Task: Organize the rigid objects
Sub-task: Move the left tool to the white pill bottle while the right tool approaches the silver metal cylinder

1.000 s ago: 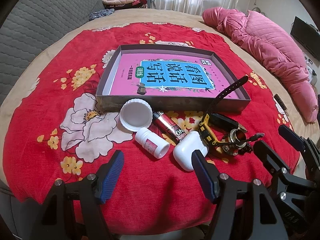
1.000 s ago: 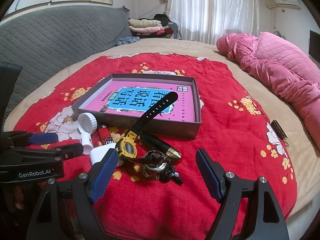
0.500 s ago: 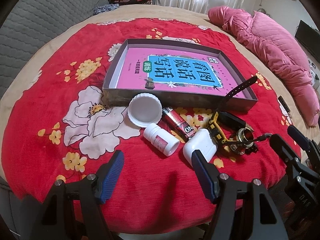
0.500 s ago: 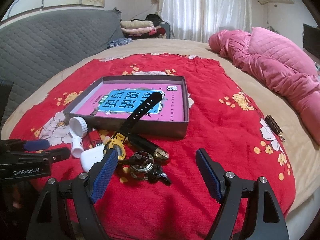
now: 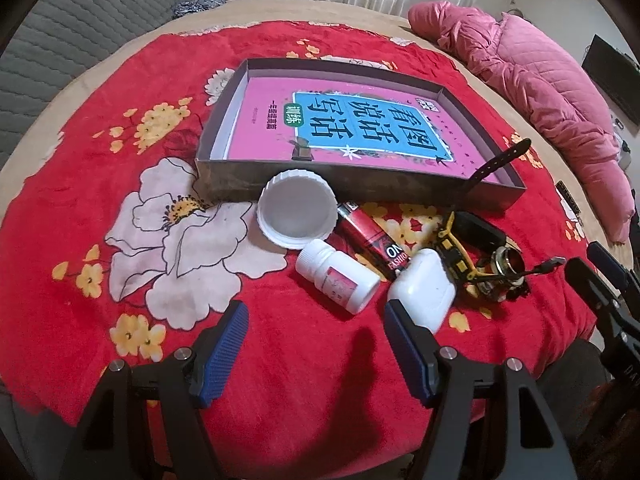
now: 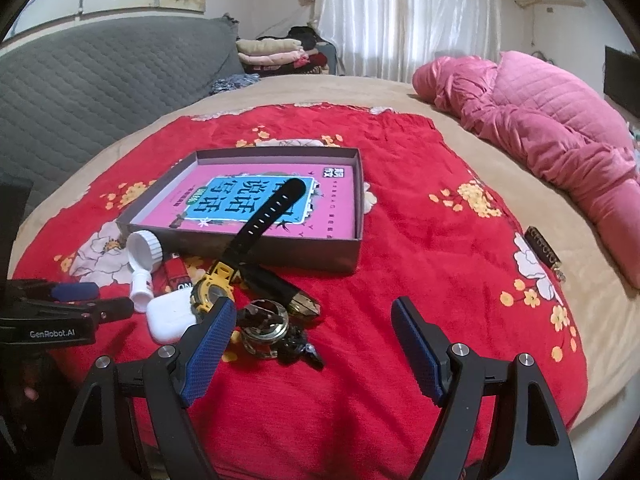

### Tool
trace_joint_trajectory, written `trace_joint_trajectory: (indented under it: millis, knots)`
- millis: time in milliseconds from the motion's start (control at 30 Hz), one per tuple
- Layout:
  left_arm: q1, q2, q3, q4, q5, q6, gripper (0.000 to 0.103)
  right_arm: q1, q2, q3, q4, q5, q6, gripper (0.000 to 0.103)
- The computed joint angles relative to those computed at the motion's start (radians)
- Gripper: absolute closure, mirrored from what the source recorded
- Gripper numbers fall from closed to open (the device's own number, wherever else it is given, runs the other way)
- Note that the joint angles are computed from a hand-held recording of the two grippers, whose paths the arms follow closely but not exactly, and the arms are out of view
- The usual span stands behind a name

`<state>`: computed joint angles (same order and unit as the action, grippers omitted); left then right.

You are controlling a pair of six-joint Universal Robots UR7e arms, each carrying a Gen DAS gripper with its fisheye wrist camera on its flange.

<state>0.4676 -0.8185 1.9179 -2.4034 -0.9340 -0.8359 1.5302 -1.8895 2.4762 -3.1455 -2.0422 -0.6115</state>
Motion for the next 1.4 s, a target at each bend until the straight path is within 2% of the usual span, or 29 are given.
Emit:
trace_joint_trajectory:
  millis: [500,667,767,900,1100,1133,1267,1333,1400]
  knots:
    - [0.061,0.036,-0.011,-0.117,-0.051,0.128,0.034,-0.055,-0.011,-0.008,0.068,0.032,0.012,0.022]
    - [0.064,0.047,-0.015,-0.135,-0.056,0.159,0.040,-0.060,0.012,-0.021,0.154,0.021,0.010,0.022]
    - [0.068,0.048,-0.012,-0.158,-0.068,0.173,0.046,-0.048,0.033,-0.017,0.152,0.012,-0.015,0.022]
    - [0.076,0.050,-0.012,-0.179,-0.083,0.191,0.051,-0.022,0.082,-0.004,0.087,-0.024,-0.088,0.022]
    - [0.084,0.051,-0.007,-0.206,-0.100,0.194,0.053,-0.038,0.121,-0.012,0.025,0.009,-0.174,0.023]
    - [0.086,0.050,-0.005,-0.208,-0.101,0.196,0.053,-0.046,0.122,-0.015,0.025,0.015,-0.182,0.024]
    - [0.089,0.051,-0.003,-0.218,-0.105,0.200,0.053,-0.079,0.113,-0.030,0.075,0.072,-0.195,0.041]
    - [0.091,0.052,-0.002,-0.224,-0.107,0.198,0.053,-0.081,0.116,-0.032,0.088,0.079,-0.205,0.046]
    - [0.093,0.053,-0.003,-0.230,-0.108,0.201,0.054,-0.079,0.130,-0.030,0.070,0.072,-0.218,0.046]
